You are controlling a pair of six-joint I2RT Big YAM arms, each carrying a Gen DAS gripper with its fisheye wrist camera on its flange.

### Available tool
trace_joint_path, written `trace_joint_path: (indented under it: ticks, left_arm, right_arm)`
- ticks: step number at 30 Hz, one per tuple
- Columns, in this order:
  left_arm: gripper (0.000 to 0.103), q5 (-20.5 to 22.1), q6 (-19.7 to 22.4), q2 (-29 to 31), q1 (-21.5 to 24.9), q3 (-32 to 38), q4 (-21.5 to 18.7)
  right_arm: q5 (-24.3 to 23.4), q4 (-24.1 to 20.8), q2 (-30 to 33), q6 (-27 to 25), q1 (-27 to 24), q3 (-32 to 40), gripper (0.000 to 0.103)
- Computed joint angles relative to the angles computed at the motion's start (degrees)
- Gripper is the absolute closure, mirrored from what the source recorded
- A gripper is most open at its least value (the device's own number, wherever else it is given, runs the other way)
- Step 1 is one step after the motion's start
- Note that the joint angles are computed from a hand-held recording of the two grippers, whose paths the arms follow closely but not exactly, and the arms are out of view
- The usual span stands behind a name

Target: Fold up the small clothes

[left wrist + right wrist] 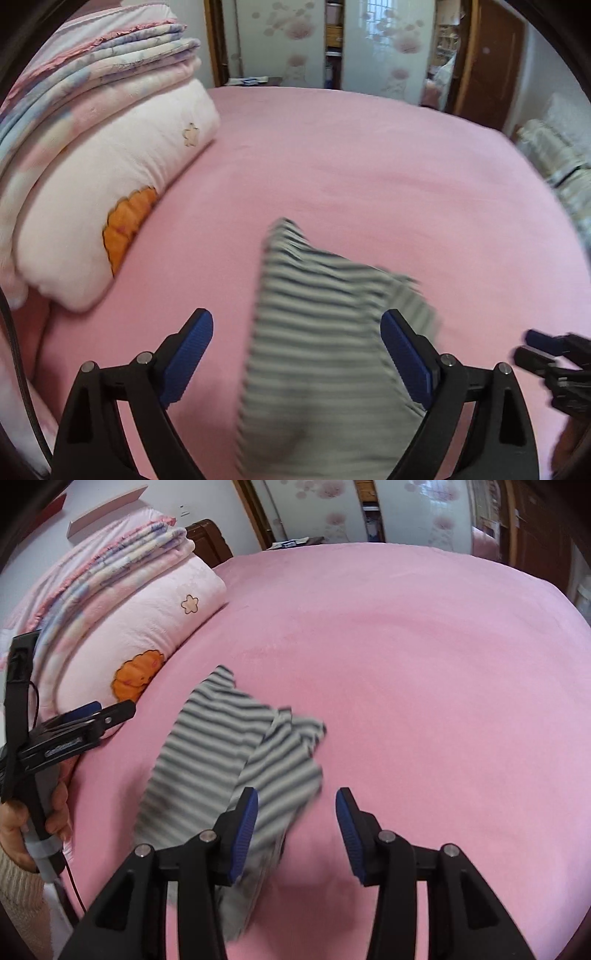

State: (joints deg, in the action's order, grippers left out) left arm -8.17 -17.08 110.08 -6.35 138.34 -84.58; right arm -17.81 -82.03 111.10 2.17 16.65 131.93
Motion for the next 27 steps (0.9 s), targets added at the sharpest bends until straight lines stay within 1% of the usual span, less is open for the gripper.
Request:
trace_joint_path:
  ticks: [1,3,4,7,8,9,10,13,14,15,17,19,20,21,24,26,27]
  left_arm:
    - [0.011,0.42,-1.39,-1.03,-1.04,0.05,-0.89]
    - [0.011,0.98,-3.39,-5.31,-3.91,-2.30,-2.33]
    - [0.010,0.71,-3.88,-6.98,-5.24,-3.51,-2.45]
    - [0.000,-3.27,-6.45,-11.53,-11.71,-5.43,-4.13]
    - [0.000,-4.53,-6.88,-12.19,-13.66,-5.08,-4.93]
    - [0.000,-5.68,-7.45,-13.12,-15.83,-5.13,-5.39]
    - [0.000,-6.59,-8.07,-14.57,-18.03,-6.35,-4.88]
    - [0.000,-10.09,-10.70,-16.99,-24.43,-7.71,-5.23]
    - [0.000,-11.39,-11.52,-17.34,-26.37,-7.67,-5.75]
    - [0.000,-13.64,-13.11,-18.21,-28.88,-8.67,-5.84]
    - [0.000,-17.58,-16.08,-18.70,-32.48,-9.09,-7.11]
    - [0.000,-19.94,-19.55,-19.56,-35.88,-10.20,-7.86]
    - [0.000,-20.38,-20.98,-20.30,-37.12,-11.49,-7.40]
    - [0.000,-20.67,-23.11,-20.65,-38.56,-12.10,-7.82]
    - [0.000,-19.52,-27.58,-21.28,-41.08,-13.08,-8.51]
    - [0.000,-19.24,-30.51,-21.31,-42.60,-12.92,-9.37]
    - [0.000,-19.86,-32.39,-21.06,-43.72,-12.27,-10.58]
  right_arm:
    - [0.62,-0.54,-3.30,0.12,-0.16,-3.04,0.059]
    - [1.81,-0.91,-8.67,-0.45,-0.84,-8.21,0.059]
    - [1.77,-1.09,-12.40,-1.06,-1.44,-11.37,0.059]
    - [3.13,-2.25,-19.86,-1.70,-2.59,-16.88,0.055]
    - [3.53,-2.55,-22.65,-1.80,-3.12,-18.76,0.054]
    - [4.56,-2.96,-25.66,-1.77,-3.67,-20.72,0.049]
    - [5.64,-3.26,-27.82,-1.69,-3.96,-21.91,0.045]
    - [8.27,-3.49,-34.47,-1.91,-5.53,-26.00,0.044]
    - [8.42,-3.86,-36.12,-1.98,-6.22,-26.96,0.044]
    - [8.08,-4.33,-38.30,-2.01,-7.42,-28.31,0.044]
    - [7.54,-5.11,-41.40,-1.97,-9.39,-30.35,0.044]
    - [8.33,-5.70,-44.41,-2.16,-11.49,-32.27,0.044]
    - [8.56,-5.59,-45.68,-2.17,-12.48,-33.17,0.044]
    - [8.54,-5.55,-46.68,-2.22,-13.33,-33.85,0.044]
    - [7.14,-5.98,-49.69,-2.98,-17.00,-35.70,0.044]
    - [7.12,-5.85,-51.30,-3.90,-18.84,-36.65,0.044]
    - [7.20,-5.58,-52.27,-4.43,-19.75,-37.27,0.044]
